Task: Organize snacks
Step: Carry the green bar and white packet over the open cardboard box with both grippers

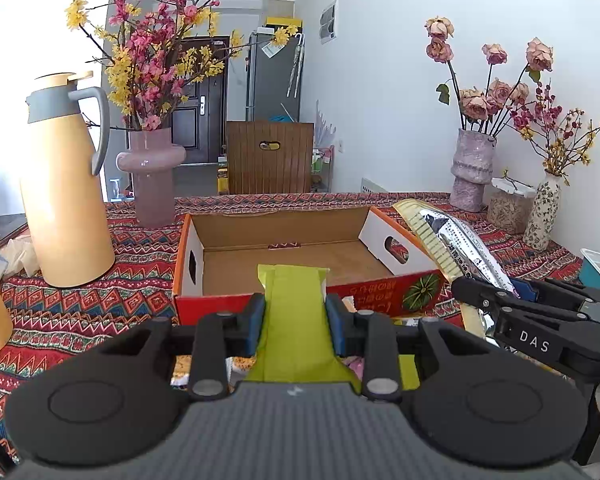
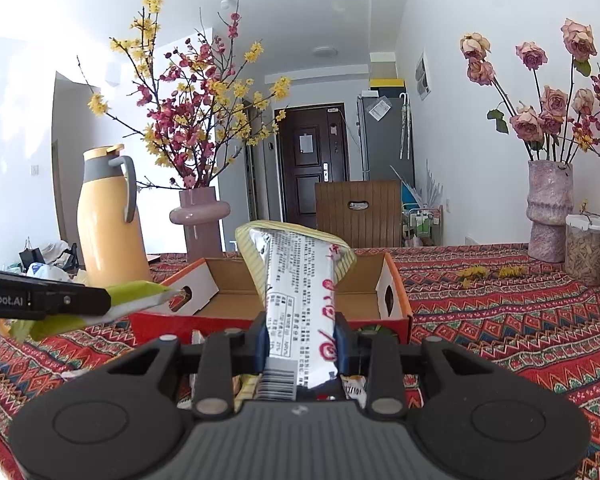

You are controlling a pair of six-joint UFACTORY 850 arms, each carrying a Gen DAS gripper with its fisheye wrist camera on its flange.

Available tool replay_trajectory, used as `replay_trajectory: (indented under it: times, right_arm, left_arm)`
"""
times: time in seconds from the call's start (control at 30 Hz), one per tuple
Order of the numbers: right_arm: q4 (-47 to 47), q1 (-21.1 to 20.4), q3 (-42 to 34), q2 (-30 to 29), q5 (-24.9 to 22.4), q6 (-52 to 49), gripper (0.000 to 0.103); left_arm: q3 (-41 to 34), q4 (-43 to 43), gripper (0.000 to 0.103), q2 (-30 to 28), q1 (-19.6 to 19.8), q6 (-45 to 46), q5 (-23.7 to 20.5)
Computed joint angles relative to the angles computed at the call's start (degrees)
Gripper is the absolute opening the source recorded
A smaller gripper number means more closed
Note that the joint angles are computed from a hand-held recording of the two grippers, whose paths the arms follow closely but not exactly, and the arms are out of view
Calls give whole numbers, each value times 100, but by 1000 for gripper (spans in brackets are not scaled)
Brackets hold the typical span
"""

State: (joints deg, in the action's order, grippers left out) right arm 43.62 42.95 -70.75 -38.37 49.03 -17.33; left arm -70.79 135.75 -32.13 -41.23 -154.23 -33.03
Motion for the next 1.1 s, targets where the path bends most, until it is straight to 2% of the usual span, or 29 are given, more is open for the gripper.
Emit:
replay_trajectory:
  times: [0.3, 0.47, 0.63, 0.87, 1.1]
  right_arm:
    - [-365, -343, -683, -251, -281, 13, 31]
    - [-307, -566, -1412, -575, -789, -144, 31]
    - [321, -733, -2397, -1078, -1382, -931, 31]
    - [1943, -930, -3711, -1869, -2225, -2341, 31]
    - [2569, -975, -4136, -2228, -2359, -2994, 31]
  left_arm:
    - [-851, -328, 33, -451, 148, 469, 139]
    - [-1430, -588, 33, -772, 251, 739, 209]
    - [-2114, -1034, 33, -1178, 377, 1145, 368]
    - [-2968, -1868, 33, -1799, 542, 1760, 438]
    - [-3464, -2636, 33, -2207, 662, 2425, 673]
